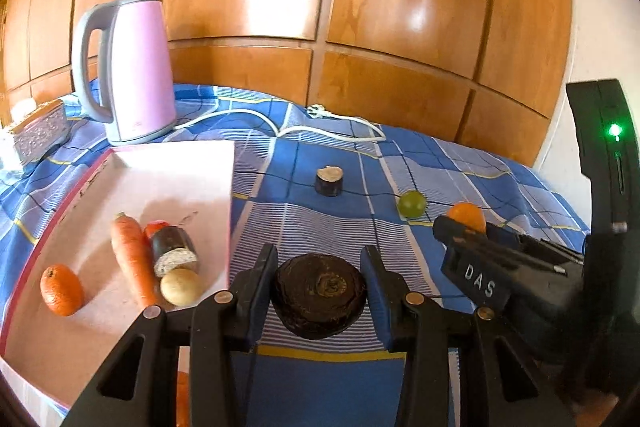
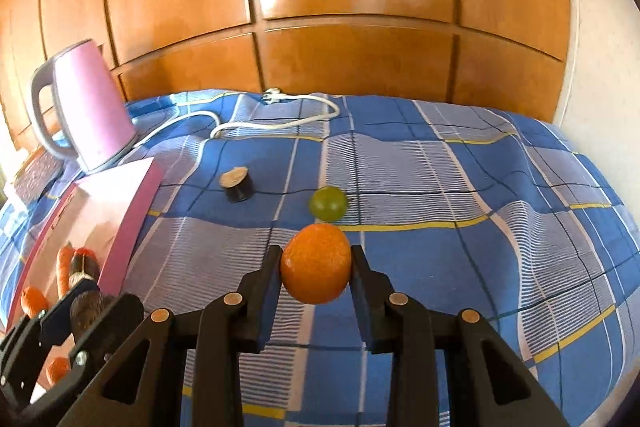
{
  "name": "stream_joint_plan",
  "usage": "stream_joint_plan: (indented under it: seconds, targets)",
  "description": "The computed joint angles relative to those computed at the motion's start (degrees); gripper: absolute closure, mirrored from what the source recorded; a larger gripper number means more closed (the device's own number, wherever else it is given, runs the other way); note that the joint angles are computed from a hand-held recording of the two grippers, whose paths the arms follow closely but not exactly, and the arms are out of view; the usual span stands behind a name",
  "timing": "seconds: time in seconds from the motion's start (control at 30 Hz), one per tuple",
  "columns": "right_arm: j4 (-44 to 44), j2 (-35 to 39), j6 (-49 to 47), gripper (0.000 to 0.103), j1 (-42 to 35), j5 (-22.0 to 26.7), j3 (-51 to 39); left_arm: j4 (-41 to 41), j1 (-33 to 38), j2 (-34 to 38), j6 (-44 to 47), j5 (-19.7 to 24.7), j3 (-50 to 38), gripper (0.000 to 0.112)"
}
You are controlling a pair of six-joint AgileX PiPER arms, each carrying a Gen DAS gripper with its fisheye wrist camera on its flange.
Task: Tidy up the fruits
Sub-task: 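Lift and carry the dark fruit and small orange over the tray with both tools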
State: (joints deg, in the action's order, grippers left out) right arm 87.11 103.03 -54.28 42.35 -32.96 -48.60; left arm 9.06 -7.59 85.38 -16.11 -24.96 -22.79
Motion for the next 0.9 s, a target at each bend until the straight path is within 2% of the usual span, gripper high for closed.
stream_joint_plan:
  seconds: [0.4, 0.47, 0.9]
  targets:
    - [-0.08, 1.24, -2.73, 0.070, 4.94, -3.20, -1.33, -3.47, 3.57, -2.55, 0.81, 0.25, 1.67, 0.069]
    - [-0.57, 1.35, -2.79, 0.070, 5.44, -3.21, -1.40, -5.93, 4.24, -2.95, 2.08, 0.30, 2.00, 0.069]
    - [-7.08, 1.98, -0.49, 0.070, 7.66, -2.18, -1.52, -7.92, 11.10, -0.64, -2.73, 3.57, 0.04, 0.069]
